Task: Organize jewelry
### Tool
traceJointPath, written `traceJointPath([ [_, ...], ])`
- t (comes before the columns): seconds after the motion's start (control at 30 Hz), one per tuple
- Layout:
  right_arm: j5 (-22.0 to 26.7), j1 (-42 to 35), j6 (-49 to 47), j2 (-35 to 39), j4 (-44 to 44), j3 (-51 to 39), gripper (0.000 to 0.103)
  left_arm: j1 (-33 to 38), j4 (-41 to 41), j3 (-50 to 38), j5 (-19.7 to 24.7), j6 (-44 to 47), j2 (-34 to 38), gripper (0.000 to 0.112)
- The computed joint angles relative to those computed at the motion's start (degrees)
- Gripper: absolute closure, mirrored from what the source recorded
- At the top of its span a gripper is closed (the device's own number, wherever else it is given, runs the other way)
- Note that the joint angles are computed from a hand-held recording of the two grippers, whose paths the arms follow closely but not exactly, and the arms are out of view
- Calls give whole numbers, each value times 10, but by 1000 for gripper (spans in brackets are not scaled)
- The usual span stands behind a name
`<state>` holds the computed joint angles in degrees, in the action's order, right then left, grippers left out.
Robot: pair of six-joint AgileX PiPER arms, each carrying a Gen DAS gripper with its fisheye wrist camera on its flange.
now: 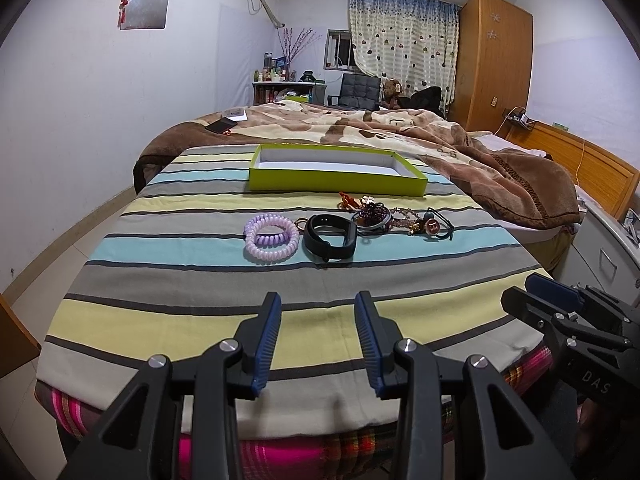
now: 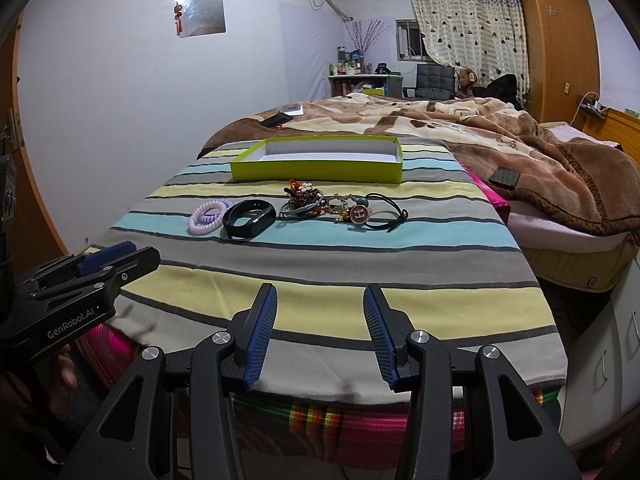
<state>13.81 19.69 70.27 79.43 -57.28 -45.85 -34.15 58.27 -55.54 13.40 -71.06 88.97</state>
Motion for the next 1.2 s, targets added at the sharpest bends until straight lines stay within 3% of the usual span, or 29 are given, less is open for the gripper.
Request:
traceJointPath([
  [0.33, 0, -1, -4, 0, 4, 0, 57, -3, 10, 2, -1, -13, -2, 73],
  [0.7, -9, -13, -46, 20, 44, -16, 57, 13, -113, -25, -17, 121, 20, 73],
  [0.93, -26, -53, -200, 53, 180, -54, 57, 37, -257, -92, -8, 272, 75, 73],
  [1.13, -24, -93, -423, 98, 391, -110, 57, 60, -431, -161, 10, 448, 122, 73],
  [1.2, -12, -100, -458, 118, 426, -135, 57, 66, -484, -196, 33, 499, 144, 73],
])
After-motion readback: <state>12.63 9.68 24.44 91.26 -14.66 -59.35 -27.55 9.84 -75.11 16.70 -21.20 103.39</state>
